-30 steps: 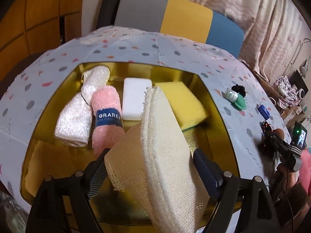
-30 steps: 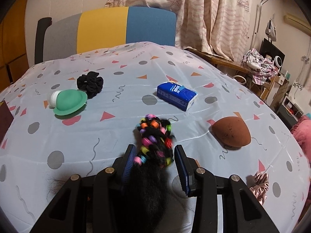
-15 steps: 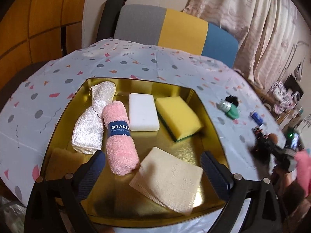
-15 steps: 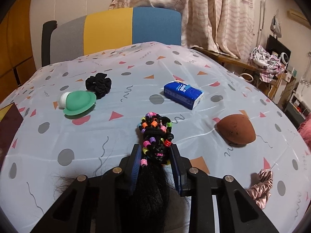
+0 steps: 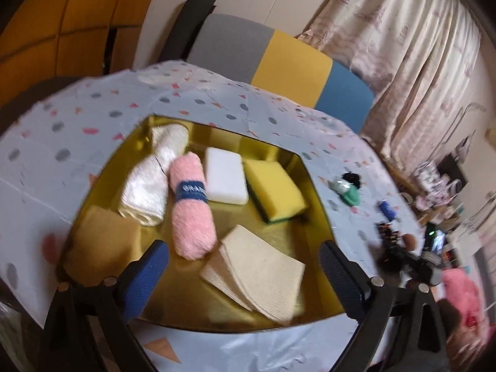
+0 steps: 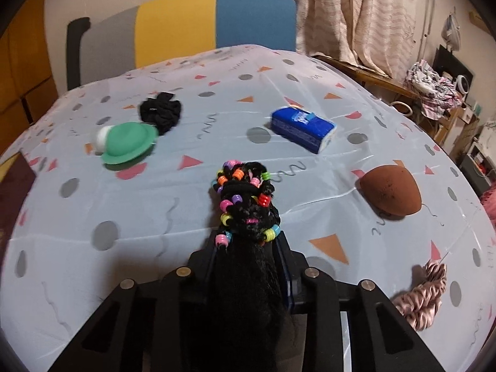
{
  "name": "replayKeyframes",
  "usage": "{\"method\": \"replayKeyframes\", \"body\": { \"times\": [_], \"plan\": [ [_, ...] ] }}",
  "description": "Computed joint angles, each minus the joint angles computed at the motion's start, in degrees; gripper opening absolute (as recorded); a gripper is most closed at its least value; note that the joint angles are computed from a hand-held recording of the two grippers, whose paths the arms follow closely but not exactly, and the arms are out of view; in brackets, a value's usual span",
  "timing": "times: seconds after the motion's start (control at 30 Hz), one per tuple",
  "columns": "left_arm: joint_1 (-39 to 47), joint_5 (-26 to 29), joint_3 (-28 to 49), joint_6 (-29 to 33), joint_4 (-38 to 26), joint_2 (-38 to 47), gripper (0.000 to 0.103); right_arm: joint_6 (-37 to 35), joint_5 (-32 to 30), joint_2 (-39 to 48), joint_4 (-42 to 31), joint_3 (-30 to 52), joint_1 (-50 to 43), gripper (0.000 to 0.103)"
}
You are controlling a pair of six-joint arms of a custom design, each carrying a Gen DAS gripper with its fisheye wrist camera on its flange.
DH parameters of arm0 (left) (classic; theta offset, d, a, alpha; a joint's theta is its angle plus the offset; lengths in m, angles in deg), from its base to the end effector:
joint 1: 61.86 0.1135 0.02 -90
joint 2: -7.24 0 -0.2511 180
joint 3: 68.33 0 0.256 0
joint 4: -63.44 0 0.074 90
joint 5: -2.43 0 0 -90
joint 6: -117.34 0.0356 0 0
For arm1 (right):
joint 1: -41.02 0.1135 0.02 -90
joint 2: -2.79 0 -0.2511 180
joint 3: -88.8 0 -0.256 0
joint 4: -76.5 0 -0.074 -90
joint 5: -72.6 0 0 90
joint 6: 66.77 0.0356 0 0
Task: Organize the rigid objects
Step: 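Carry the black hair piece into the tray and open the right gripper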
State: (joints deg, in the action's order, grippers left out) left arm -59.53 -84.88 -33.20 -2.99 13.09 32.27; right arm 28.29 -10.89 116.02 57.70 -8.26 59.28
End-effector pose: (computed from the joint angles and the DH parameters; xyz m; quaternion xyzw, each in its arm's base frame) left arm 0.1281 0.0035 0.1938 -0.2455 0.8732 -0.1224 0.4029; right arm 0.3922 0.1252 0.1325 -0.0878 0.9315 0.0184 0.3525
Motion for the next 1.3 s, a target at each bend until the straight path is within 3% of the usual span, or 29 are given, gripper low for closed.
{"method": "replayKeyframes", "body": {
  "times": [0.1, 0.33, 0.53, 0.57, 0.6, 0.67, 0.73, 0.83, 0.9, 0.97, 1.0, 1.03, 1.17, 1.3],
  "plan": [
    [3.67, 5.22, -1.24, -0.39, 0.08, -0.83, 0.098, 1.01, -1.82, -3.01, 0.11, -2.62, 1.33, 0.033],
    [3.75, 4.82, -1.67, -0.54, -1.13, -1.96, 0.097, 4.1, -8.97, -9.89, 0.35, -6.17, 7.54, 0.012],
    [7.23, 6.51, -1.81, 1.64, -4.42, -5.87, 0.097, 3.84, -6.01, -11.52, 0.48, -4.43, 14.63, 0.012],
    [7.86, 6.86, -1.79, 2.0, -5.05, -6.48, 0.097, 4.47, -3.31, -11.13, 0.43, -4.21, 14.96, 0.022],
    [8.37, 7.04, -1.78, 2.31, -5.79, -7.25, 0.097, 5.38, -0.61, -10.04, -0.77, -3.13, 14.95, 0.05],
    [9.75, 7.97, -1.91, 3.21, -7.19, -8.73, 0.097, 8.37, 1.55, -8.28, -2.24, -1.78, 13.56, 0.077],
    [10.94, 8.68, -2.06, 3.9, -8.28, -9.79, 0.097, 11.02, 3.17, -5.16, -5.62, 1.5, 11.94, 0.077],
    [12.4, 9.97, -2.25, 4.4, -8.76, -10.31, 0.097, 13.23, -0.69, 1.12, -11.78, 8.07, 9.5, 0.074],
    [12.77, 10.28, -2.25, 4.75, -8.93, -10.44, 0.097, 13.45, -0.97, 4.75, -14.89, 11.57, 9.3, 0.061],
    [12.82, 10.14, -2.12, 5.18, -9.53, -11.11, 0.097, 12.14, 0.66, 5.16, -12.86, 10.66, 9.9, 0.055],
    [12.92, 9.89, -1.99, 5.51, -10.03, -11.63, 0.097, 10.86, 1.03, 5.12, -12.57, 10.59, 10.29, 0.04],
    [13.15, 9.58, -1.86, 5.92, -10.61, -12.2, 0.097, 9.84, 0.93, 4.9, -12.06, 10.22, 10.47, 0.037],
    [16.15, 10.86, -1.72, 7.43, -12.34, -13.62, 0.097, 10.73, -2.38, 0.79, -9.62, 6.27, 10.33, 0.025],
    [20.42, 13.64, -2.12, 8.97, -12.97, -14.06, 0.097, 9.69, -6.73, -5.26, -6.08, 3.55, 12.9, 0.025]
  ]
}}
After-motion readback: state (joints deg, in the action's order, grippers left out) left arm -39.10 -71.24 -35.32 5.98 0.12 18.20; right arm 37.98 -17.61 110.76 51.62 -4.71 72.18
